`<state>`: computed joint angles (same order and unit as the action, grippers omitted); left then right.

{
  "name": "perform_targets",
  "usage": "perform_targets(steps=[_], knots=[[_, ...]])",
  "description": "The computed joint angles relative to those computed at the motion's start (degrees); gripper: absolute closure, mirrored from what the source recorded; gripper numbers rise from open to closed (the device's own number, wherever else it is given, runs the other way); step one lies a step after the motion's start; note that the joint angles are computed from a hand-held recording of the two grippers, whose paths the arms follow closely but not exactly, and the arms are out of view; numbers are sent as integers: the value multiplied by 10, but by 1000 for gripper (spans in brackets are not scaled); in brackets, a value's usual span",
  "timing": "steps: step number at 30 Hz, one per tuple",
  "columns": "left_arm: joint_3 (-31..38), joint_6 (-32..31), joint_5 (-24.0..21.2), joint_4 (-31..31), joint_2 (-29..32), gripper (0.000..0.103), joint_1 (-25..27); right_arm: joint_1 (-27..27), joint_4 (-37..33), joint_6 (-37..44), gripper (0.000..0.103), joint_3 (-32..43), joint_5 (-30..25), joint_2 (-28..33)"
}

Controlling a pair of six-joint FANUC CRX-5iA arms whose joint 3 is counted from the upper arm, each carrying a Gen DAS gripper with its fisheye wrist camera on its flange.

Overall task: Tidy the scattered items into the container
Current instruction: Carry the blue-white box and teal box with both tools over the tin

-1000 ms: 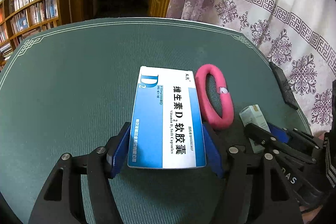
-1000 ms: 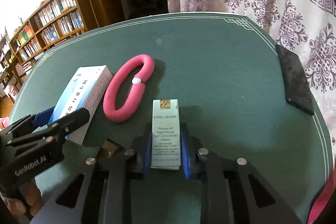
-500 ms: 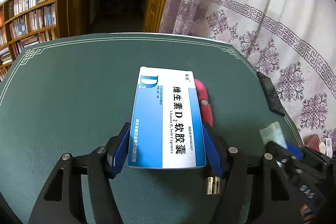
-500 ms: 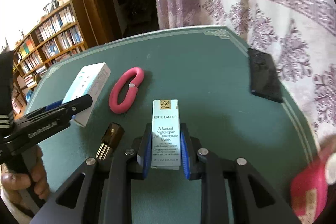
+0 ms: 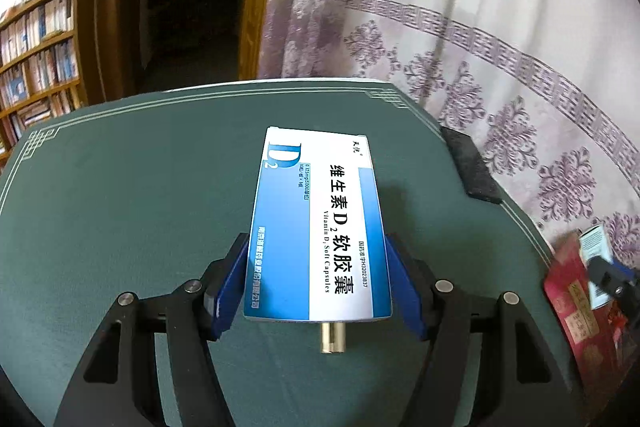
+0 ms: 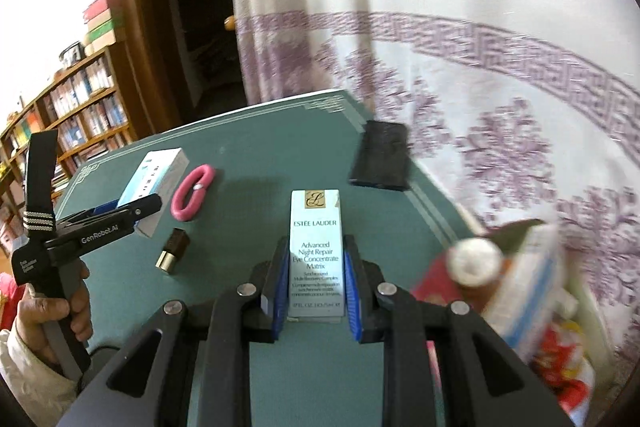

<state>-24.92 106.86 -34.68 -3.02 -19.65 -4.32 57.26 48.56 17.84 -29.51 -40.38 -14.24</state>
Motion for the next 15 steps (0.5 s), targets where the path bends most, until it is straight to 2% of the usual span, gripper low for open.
perform_targets(steps=[7, 11, 15], knots=[[14, 3, -1, -19, -5, 35, -48, 3, 35, -45, 76, -53, -96, -82], [20, -7, -1, -10, -5, 35, -72, -4, 28, -54, 76, -71, -142, -112], [32, 9, -10, -29, -6, 35, -105, -18, 13, -49, 76, -87, -169, -136]])
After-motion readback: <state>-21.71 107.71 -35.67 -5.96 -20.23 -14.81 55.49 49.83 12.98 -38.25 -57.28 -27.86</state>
